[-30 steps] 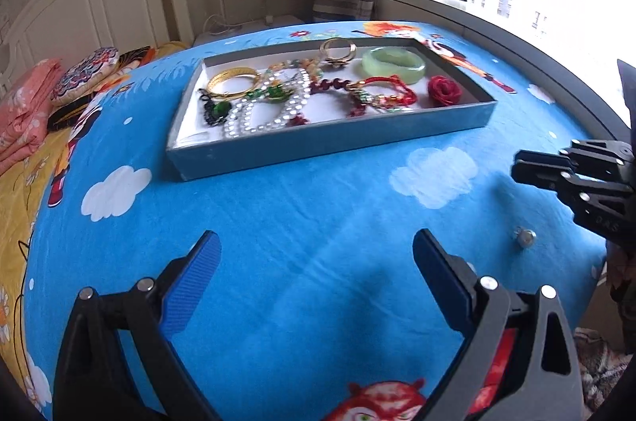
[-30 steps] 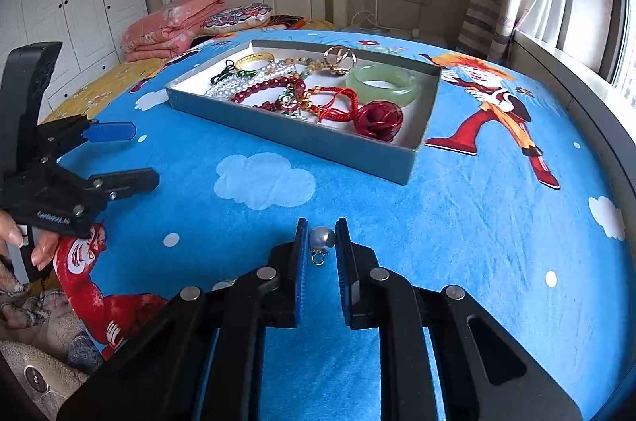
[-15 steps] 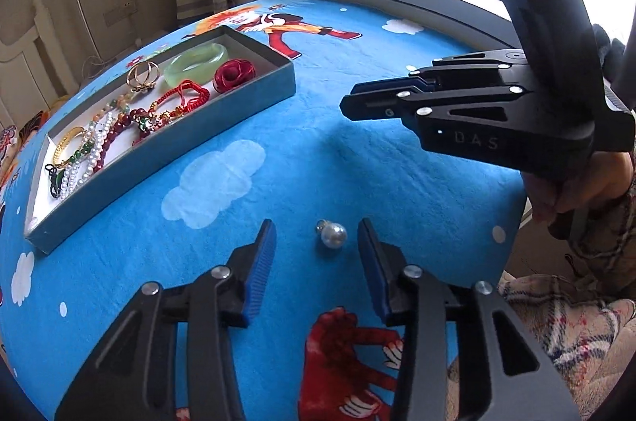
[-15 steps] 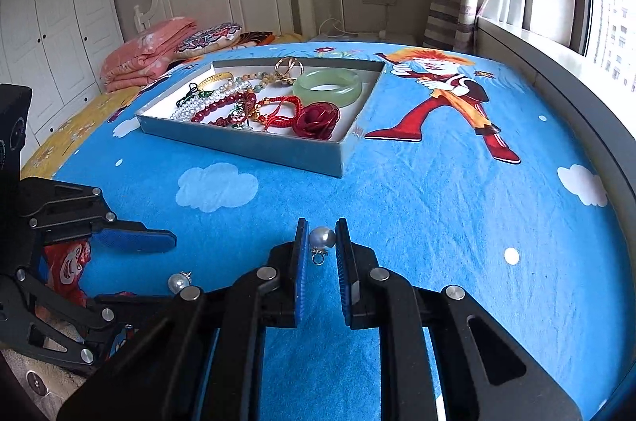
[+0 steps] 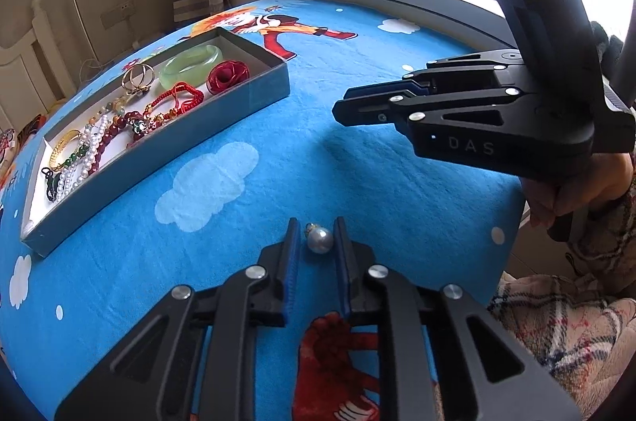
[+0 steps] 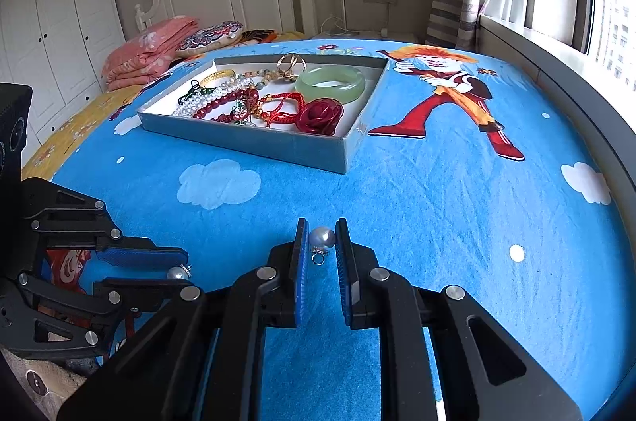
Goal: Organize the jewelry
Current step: 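Grasp the second pearl earring with the left gripper while the right gripper holds its earring, then lower both pearl earrings into the tray and open both grippers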
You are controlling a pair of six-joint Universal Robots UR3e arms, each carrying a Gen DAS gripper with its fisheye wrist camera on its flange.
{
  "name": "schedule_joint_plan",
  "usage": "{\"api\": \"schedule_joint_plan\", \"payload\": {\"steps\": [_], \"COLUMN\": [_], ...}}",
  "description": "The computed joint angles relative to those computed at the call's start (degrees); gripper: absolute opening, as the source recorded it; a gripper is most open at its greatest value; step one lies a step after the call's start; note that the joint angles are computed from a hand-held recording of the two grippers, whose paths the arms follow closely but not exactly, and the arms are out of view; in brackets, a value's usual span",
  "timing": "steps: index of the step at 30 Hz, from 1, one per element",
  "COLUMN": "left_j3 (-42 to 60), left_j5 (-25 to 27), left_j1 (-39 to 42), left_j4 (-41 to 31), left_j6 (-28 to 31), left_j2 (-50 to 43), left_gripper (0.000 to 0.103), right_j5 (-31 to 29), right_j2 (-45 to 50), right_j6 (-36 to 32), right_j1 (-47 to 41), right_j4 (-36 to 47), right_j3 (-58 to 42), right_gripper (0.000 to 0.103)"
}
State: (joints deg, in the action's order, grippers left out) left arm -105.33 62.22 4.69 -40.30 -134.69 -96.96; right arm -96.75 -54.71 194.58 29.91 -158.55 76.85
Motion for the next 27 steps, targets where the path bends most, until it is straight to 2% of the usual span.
{"api": "schedule_joint_plan", "payload": {"steps": [19,27], "left_j3": [-1.09,3.76], "left_j5": [-0.20,-0.85], "left_j1": [1.18,4.48], "left_j4": [1.92,1.10], "left_j6": [-0.51,-2.86], "left_j2": [0.56,-1.79], "left_gripper": [0.014,0.014], "right_j5": [-0.11,-0.42], "right_j2": [0.62,4.88], "right_j6": [-0.21,-2.97], "right_j1": [0.34,2.17], "right_j4": [0.32,5.15], "right_j3": [-1.14,-11.67], "right_gripper": [0.016,0.016]}}
